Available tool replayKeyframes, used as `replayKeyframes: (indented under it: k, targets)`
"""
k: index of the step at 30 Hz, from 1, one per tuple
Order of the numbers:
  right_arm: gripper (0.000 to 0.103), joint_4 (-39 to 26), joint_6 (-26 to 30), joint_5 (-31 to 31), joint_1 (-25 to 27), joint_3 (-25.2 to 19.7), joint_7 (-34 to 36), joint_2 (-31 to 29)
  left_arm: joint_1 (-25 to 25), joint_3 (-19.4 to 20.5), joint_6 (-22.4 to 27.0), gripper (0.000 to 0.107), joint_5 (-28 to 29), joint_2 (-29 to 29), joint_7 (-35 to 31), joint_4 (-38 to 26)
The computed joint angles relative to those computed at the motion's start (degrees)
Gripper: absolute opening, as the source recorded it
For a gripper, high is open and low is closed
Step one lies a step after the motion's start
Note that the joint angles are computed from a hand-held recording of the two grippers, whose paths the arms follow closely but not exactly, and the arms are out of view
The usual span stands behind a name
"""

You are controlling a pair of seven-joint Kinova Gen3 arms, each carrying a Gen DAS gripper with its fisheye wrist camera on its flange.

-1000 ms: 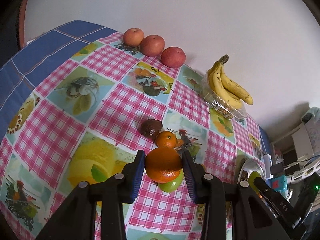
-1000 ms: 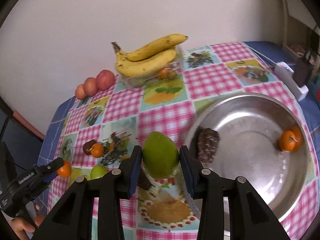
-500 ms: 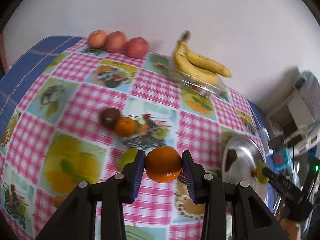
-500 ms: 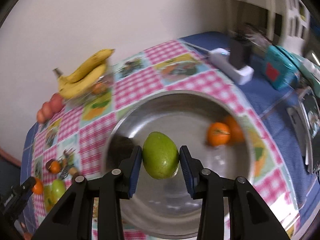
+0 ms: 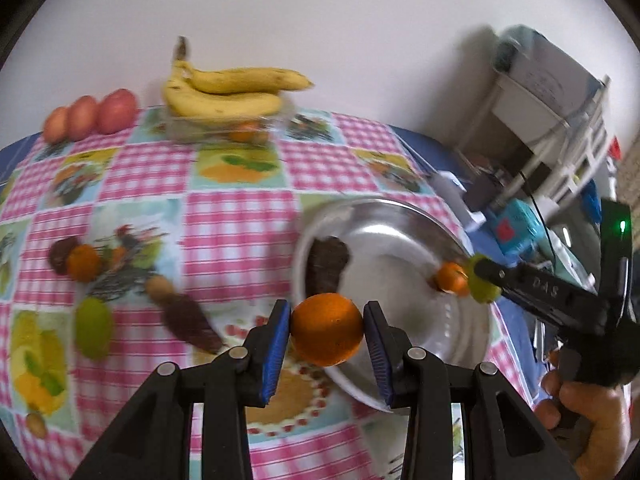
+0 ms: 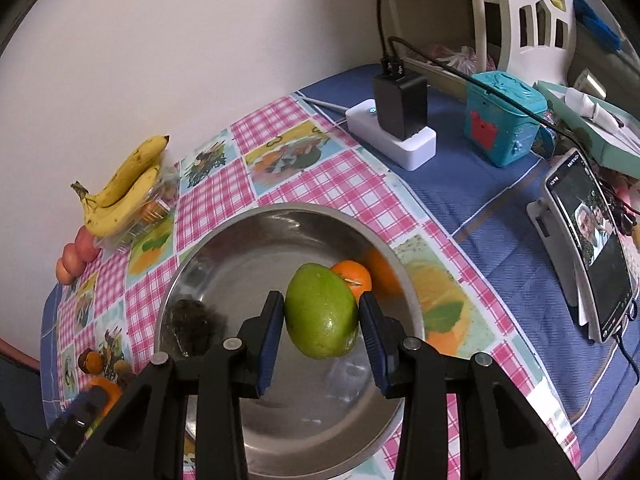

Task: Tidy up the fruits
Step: 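Carry the tangerine and green mango into the steel bowl and open both tools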

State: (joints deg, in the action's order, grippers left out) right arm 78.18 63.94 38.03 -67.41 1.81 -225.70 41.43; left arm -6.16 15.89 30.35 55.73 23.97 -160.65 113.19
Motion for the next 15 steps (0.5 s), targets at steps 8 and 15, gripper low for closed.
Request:
replayKeyframes:
  k: [8, 15]
  targets:
    - [0.04, 3.8, -2.94, 0.05, 0.4, -0.58, -2.56, -1.47, 1.36, 2.22, -2.53, 0.04, 0.47, 2.88, -1.85, 0.04]
    - [0.04, 4.9, -6.7, -2.06, 2.13, -1.25, -1.28, -1.01, 2.2, 4.52, -6.85, 0.04, -1.07, 4.76, -1.64, 0.17]
